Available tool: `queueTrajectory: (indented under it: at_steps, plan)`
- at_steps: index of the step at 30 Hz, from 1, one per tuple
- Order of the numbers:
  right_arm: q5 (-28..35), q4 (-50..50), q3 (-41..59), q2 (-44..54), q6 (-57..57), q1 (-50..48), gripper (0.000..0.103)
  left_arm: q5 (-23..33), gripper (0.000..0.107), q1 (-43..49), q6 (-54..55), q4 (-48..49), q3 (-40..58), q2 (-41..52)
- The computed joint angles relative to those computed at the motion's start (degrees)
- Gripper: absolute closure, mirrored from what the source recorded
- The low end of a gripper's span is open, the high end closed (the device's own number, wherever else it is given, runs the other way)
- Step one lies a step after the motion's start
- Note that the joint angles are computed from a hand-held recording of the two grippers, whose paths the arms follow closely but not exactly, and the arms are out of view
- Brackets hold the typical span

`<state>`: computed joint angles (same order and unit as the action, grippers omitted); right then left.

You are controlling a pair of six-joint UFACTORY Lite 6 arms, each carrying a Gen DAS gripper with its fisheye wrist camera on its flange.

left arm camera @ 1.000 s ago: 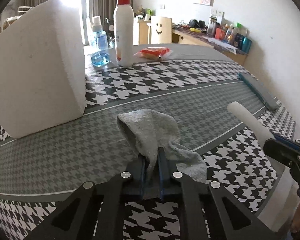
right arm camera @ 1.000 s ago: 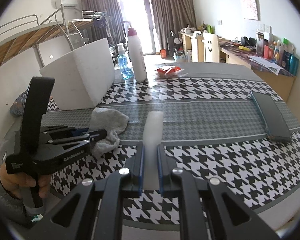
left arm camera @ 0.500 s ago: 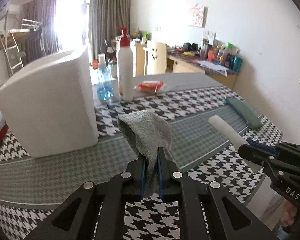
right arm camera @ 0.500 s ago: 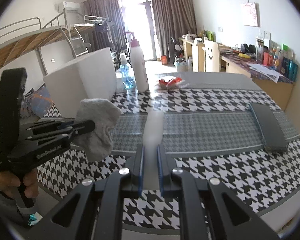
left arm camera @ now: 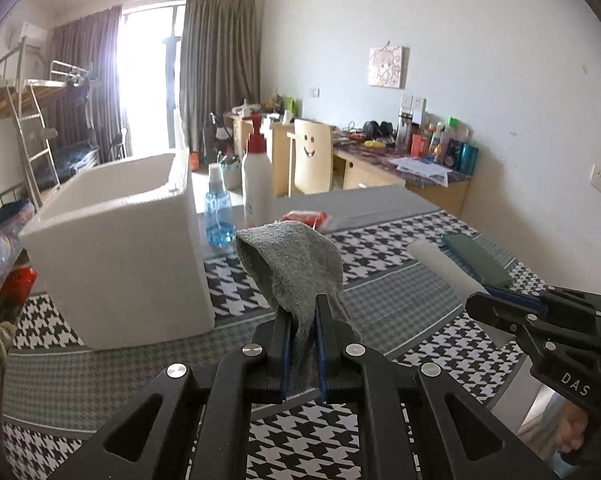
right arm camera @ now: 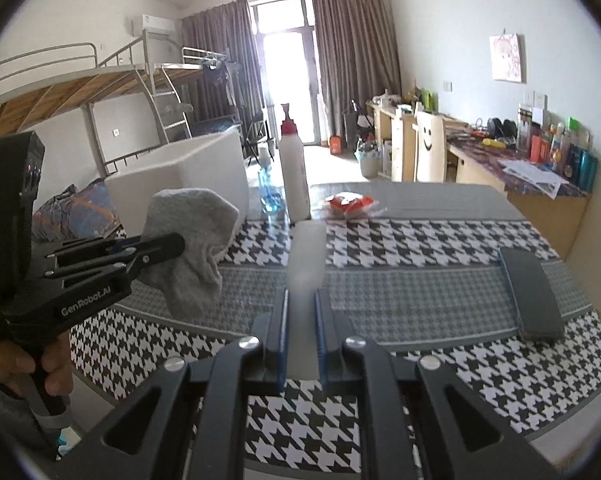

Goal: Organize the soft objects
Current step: 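Carry the grey sock in the left tool over the white foam box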

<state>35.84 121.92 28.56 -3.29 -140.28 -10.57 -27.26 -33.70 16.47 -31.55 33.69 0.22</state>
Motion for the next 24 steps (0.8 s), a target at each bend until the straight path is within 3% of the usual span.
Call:
queueTrajectory:
  at_steps: [10, 24]
  plan:
    - [0.5, -1.1, 1.4, -1.2, 2.0, 0.5, 0.088, -1.1, 0.096, 0.0, 5.9, -5.8, -1.0, -4.4]
    - [0.6, -1.4, 2.6, -3.3, 2.8, 1.5, 0.088, -0.6, 0.096, 0.8, 8.1, -6.2, -0.6, -7.5]
